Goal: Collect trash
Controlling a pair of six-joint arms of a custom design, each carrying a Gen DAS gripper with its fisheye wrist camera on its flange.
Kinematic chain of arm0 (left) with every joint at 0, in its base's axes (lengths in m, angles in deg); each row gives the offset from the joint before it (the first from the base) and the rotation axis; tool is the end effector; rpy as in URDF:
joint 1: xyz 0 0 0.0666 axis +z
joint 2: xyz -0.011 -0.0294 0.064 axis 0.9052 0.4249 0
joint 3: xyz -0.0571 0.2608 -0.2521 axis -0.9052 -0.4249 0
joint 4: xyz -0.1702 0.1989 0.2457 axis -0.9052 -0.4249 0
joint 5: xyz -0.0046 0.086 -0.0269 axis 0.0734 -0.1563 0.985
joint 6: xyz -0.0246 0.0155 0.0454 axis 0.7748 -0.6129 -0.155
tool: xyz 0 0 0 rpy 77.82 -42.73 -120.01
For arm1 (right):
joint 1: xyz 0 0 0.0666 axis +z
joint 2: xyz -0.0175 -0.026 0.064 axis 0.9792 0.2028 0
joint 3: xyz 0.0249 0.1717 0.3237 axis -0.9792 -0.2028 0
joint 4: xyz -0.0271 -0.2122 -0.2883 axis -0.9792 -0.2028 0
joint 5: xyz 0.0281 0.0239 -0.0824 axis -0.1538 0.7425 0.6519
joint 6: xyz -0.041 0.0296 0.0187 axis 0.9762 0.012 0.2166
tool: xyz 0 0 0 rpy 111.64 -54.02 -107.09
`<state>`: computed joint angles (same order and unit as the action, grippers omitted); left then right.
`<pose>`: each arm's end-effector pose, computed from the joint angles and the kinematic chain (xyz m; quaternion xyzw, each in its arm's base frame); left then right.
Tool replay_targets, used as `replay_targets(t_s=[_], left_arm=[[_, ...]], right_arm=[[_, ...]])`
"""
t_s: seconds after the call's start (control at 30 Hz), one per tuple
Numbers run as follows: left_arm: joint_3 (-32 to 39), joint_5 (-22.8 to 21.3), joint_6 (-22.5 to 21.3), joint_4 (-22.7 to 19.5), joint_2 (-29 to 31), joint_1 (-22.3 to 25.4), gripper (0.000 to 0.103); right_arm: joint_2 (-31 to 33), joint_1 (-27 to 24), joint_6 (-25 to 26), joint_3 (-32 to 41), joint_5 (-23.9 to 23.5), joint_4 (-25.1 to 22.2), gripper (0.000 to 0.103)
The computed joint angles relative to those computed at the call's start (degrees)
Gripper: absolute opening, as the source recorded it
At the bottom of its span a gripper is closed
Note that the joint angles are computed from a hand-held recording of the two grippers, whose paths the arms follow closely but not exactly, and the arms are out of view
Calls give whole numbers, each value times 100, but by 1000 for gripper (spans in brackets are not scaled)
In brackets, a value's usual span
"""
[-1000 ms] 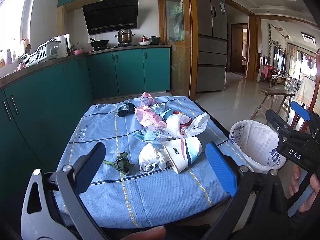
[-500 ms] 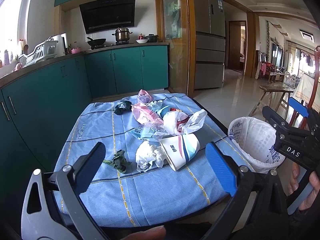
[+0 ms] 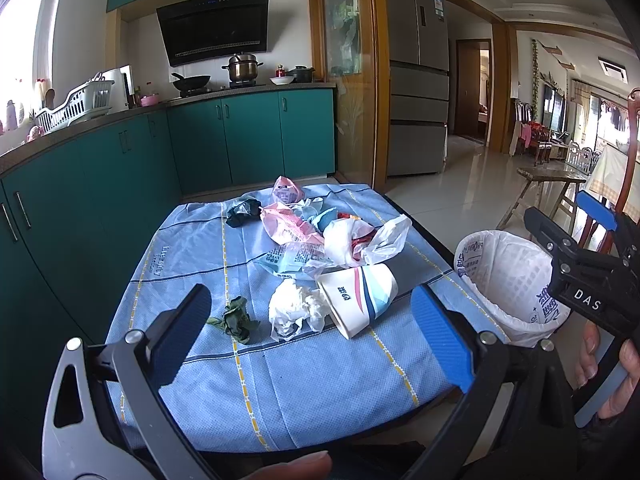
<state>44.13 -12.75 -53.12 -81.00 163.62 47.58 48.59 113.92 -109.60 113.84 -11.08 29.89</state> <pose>0.6011 -0.1961 0.4894 0.2662 0.8219 -0.1286 0.4869 0.4876 0.3100 0.4773 0.1822 0.7758 -0.1873 0.5744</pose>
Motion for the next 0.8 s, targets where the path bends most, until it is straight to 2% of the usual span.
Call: replay_targets(t_s=[0.8], left_arm=[[-30, -29, -50, -36, -1, -32, 100]], right_arm=[[-52, 6, -50, -180, -13, 85, 100]])
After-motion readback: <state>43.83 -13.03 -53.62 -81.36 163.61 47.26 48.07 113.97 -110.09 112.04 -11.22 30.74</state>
